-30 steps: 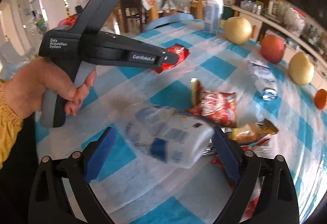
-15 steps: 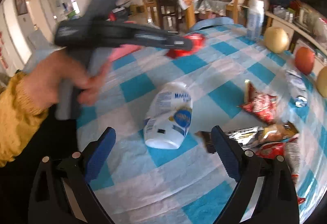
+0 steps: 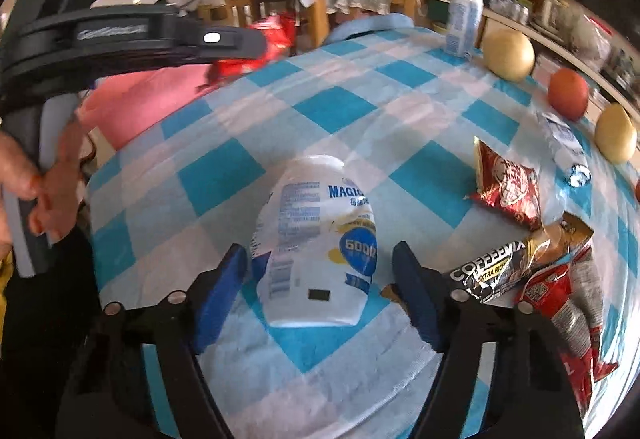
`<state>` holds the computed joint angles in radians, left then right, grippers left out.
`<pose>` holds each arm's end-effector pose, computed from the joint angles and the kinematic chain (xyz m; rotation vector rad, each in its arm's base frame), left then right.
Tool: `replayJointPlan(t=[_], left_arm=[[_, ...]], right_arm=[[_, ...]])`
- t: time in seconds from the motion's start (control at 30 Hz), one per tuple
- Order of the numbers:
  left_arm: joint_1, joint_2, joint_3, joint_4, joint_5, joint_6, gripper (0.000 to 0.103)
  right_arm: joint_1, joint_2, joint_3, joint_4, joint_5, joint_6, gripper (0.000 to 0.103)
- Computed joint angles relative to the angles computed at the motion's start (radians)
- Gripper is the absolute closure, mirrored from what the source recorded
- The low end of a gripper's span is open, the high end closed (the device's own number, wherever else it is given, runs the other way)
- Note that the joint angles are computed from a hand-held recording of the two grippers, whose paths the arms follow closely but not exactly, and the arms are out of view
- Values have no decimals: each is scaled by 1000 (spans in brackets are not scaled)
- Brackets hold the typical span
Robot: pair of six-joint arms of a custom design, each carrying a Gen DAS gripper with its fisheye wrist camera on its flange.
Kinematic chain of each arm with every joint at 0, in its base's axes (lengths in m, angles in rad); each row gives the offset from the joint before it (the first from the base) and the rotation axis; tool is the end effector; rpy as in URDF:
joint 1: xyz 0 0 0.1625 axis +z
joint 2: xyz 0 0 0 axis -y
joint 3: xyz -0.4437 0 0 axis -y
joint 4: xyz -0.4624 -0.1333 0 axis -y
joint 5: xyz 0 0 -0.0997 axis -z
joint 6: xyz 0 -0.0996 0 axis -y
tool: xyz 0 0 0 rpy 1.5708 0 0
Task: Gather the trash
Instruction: 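Grasp the white plastic bottle with the right tool and lift it, then carry the red packet and white bottle to the pink basin and open both tools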
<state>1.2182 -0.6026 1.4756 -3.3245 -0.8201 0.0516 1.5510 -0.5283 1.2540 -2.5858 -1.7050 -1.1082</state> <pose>-0.0813 -0.8037 0.0902 0.0428 2.3083 -1.1916 0.1031 -0.8550 0.0131 1.4588 -2.4647 0.2497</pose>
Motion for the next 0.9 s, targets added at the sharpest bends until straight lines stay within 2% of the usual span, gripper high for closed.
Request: replayJointPlan(t=[0.07,0.17,0.37,0.67,0.9], left_arm=[[4,-6,6,-5,-8,-1,74],[8,-15,15,-13,-23,-7,74],[11,-24,23,-24,-40,-9,74],[11,-45,44,-61,-79,-2,74],[16,-64,59,-83,-103,-15,74]], right_arm=[[1,3,1,-21,-3,26,41],[1,5,-1,-32,-6,61,41],[11,3,38,-118,-47,47,41],[15,3,55,-170,-70,43,42],[14,8,55,-231,-93,85,43]])
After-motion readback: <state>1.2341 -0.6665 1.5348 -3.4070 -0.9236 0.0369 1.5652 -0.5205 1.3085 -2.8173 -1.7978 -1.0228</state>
